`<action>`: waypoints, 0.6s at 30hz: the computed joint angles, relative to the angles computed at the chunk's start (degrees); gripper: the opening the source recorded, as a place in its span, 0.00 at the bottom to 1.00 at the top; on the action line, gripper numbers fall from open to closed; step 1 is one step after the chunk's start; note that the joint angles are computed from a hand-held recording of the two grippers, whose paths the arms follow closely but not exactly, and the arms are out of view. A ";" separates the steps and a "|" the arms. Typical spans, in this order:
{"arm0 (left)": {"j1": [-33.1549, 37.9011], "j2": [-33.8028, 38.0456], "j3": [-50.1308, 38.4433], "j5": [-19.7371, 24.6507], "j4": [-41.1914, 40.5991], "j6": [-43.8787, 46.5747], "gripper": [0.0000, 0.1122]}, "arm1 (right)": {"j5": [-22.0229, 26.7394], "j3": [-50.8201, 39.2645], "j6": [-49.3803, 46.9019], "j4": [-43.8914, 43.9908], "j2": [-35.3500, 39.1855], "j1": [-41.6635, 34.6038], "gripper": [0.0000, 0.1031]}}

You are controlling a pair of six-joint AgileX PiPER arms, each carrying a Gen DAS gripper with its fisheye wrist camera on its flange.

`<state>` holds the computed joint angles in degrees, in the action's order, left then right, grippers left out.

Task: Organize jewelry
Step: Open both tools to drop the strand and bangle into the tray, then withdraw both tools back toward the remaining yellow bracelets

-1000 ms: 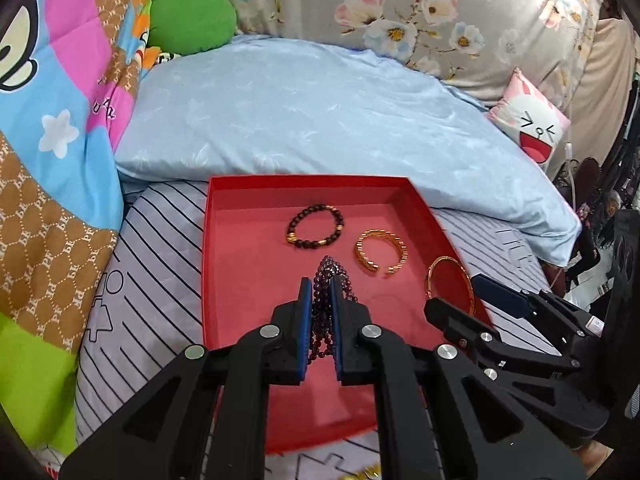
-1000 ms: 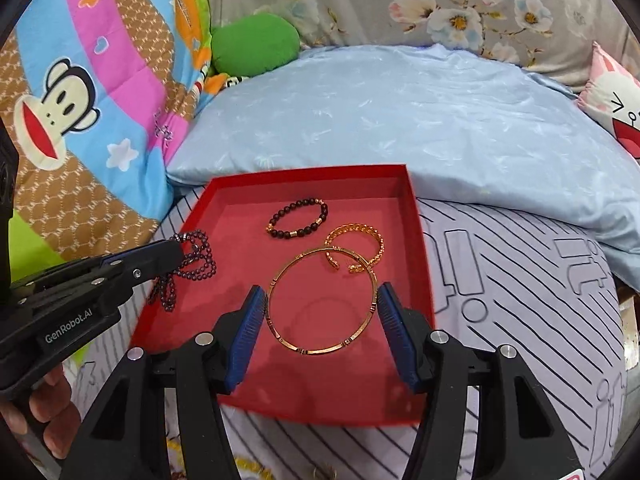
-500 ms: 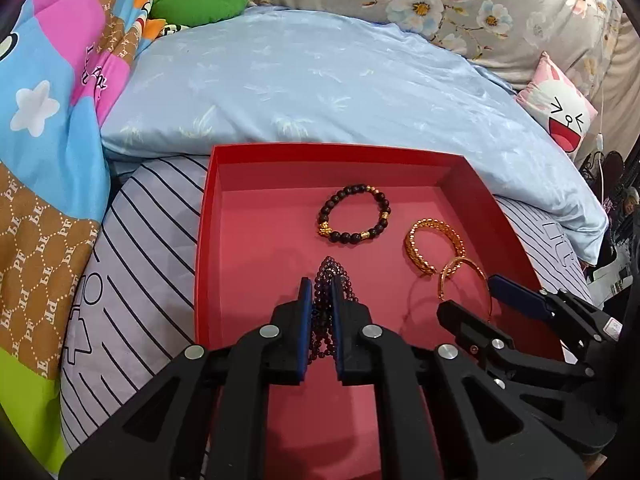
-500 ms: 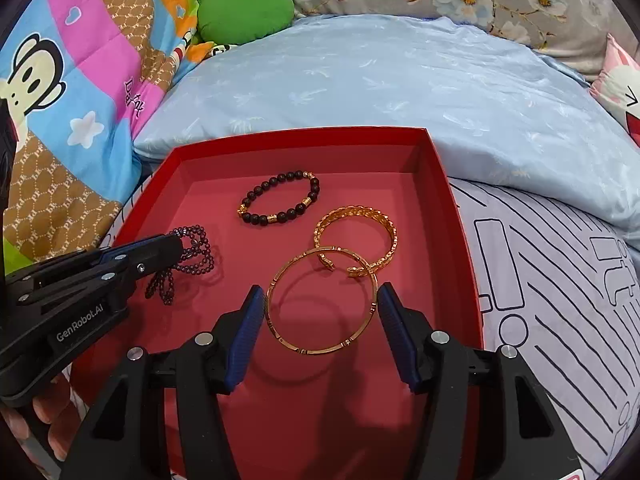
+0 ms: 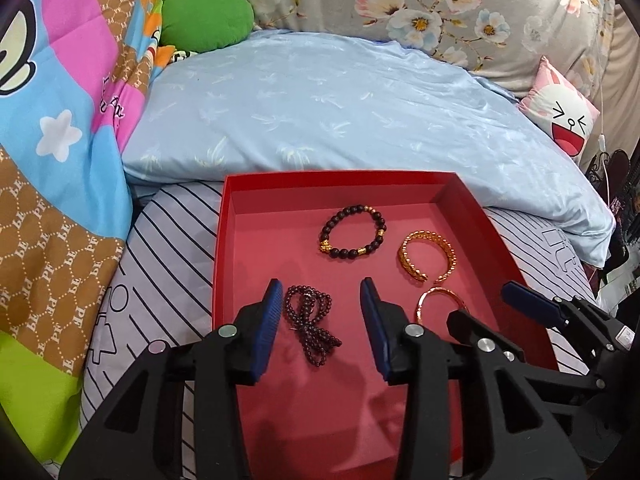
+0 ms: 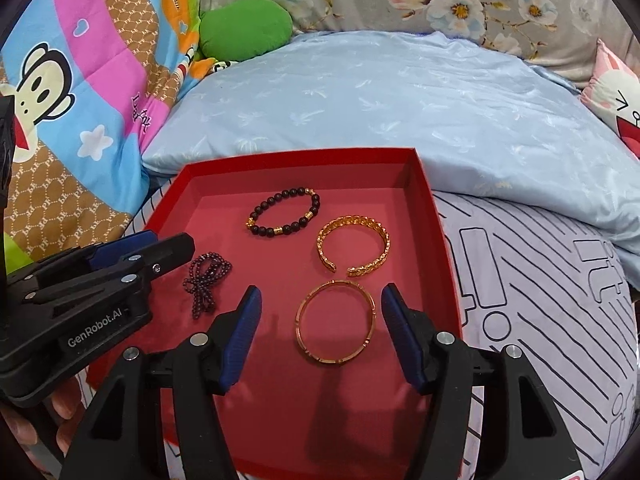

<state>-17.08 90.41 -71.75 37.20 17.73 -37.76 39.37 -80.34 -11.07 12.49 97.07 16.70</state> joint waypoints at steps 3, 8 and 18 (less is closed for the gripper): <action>-1.21 -1.94 0.28 1.27 0.75 -1.05 0.34 | 0.13 1.55 0.03 -0.12 -2.72 -0.12 0.59; -3.35 -7.53 2.95 3.59 2.41 -3.09 0.34 | 1.12 4.78 -0.80 0.84 -8.16 -1.78 0.59; -10.06 -21.53 15.20 9.17 7.02 -12.72 0.35 | 4.95 16.77 -6.43 5.70 -21.80 -9.49 0.59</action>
